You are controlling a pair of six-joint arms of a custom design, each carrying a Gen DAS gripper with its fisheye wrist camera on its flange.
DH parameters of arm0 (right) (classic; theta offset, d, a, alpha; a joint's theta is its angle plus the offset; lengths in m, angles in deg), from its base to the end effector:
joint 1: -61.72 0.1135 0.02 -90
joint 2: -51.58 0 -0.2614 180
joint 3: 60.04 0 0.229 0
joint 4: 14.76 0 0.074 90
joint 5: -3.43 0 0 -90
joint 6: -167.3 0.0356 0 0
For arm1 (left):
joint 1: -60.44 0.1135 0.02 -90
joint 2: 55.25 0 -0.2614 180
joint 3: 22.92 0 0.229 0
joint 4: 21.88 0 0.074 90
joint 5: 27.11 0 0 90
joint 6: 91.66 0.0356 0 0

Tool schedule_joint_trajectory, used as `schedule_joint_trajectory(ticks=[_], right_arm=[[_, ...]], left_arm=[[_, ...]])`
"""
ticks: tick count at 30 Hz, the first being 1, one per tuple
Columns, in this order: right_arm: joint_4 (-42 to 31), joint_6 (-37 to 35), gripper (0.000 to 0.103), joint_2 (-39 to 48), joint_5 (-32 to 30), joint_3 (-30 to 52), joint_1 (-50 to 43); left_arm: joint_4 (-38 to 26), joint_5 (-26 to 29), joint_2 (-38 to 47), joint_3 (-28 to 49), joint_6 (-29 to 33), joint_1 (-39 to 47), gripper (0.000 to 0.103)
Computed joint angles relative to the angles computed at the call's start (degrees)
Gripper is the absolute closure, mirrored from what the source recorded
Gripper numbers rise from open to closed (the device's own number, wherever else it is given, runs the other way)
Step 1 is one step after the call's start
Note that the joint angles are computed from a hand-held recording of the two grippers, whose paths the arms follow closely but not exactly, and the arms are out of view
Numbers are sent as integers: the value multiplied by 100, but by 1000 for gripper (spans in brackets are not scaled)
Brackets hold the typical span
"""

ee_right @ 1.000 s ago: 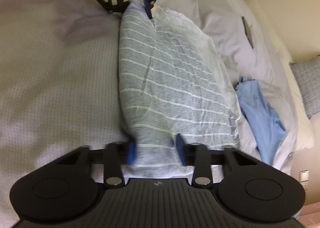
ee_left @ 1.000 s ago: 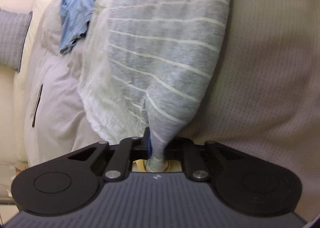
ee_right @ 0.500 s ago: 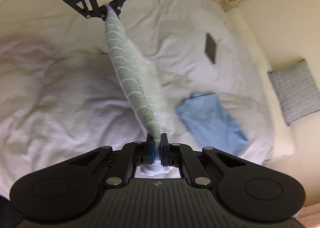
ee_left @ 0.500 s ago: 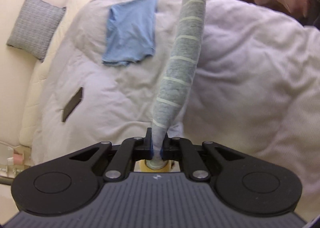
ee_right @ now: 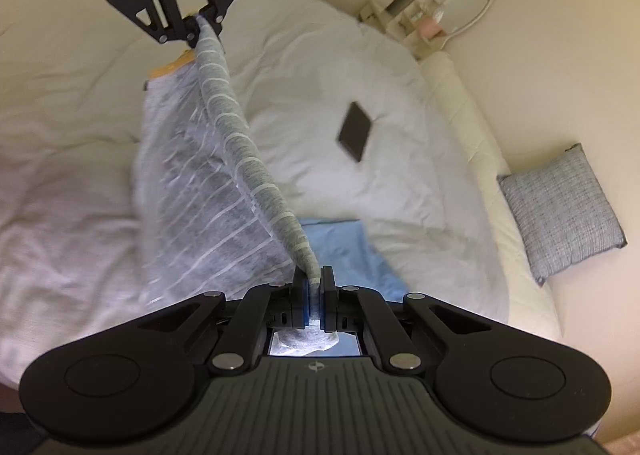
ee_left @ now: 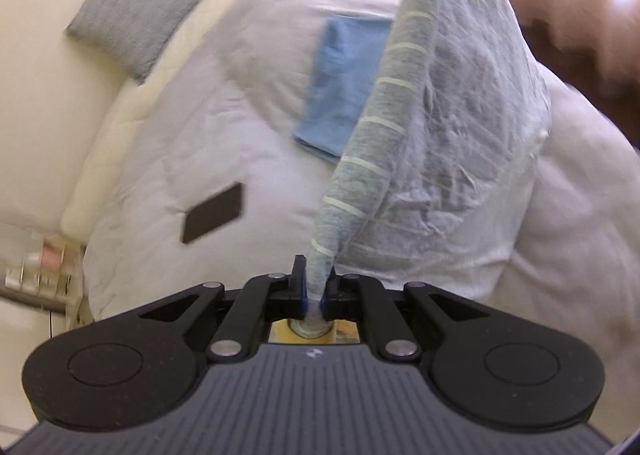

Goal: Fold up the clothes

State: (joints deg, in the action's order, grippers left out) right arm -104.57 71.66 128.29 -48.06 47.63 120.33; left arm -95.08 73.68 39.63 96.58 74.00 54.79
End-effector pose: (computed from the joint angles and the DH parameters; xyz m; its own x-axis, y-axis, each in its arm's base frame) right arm 0.1278 0.1668 0.3985 -0.3944 -0.7941 -0.4624 -0.5416 0.6074 -0.5811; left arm 0.3203 -0.0384 0.3876 0.0283 0.9536 -0.2999 0.7775 0.1676 0.6062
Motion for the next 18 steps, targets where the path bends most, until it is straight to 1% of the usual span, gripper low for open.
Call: schedule_joint_trajectory(ticks=[2, 4, 5, 6, 7, 8, 9, 12, 13, 15, 17, 18], right_arm=[[1028, -1556, 102, -592, -921, -594, -1433], [1883, -2919, 102, -712, -1853, -809, -2873], [2243, -3523, 102, -652, -2419, -823, -3593], [2556, -4042, 102, -518, -2975, -780, -4257], [2842, -4443, 102, -389, -3379, -729, -4760], [3112, -4788, 102, -232, -3752, -651, -5208], [3356, -4994, 102, -129, -4061, -676, -5560], [4042, -5440, 102, 264, -4890, -693, -6460], [4230, -5536, 101, 331, -5060, -865, -6657], [4629, -5582, 101, 484, -5234, -1463, -6954], [5199, -5591, 101, 642, -5265, -2275, -7125], [5567, -5632, 101, 725, -5251, -2782, -7194]], left_arm=[[32, -457, 630, 866, -541, -504, 98], [-44, -849, 1354, 1965, -1099, -918, 99], [-92, -1042, 1708, 2511, -1314, -1104, 99], [-43, -1233, 1950, 2847, -1445, -1281, 99], [86, -1414, 2137, 3052, -1555, -1446, 99], [332, -1573, 2189, 2968, -1616, -1594, 99], [705, -1718, 2116, 2597, -1630, -1728, 99], [2188, -2029, 1753, 497, -1736, -2053, 98], [2636, -2118, 1740, -75, -1789, -2153, 98], [3440, -2288, 1874, -976, -1901, -2350, 98], [4227, -2414, 2164, -1795, -1896, -2496, 98], [4526, -2438, 2344, -2087, -1900, -2528, 96]])
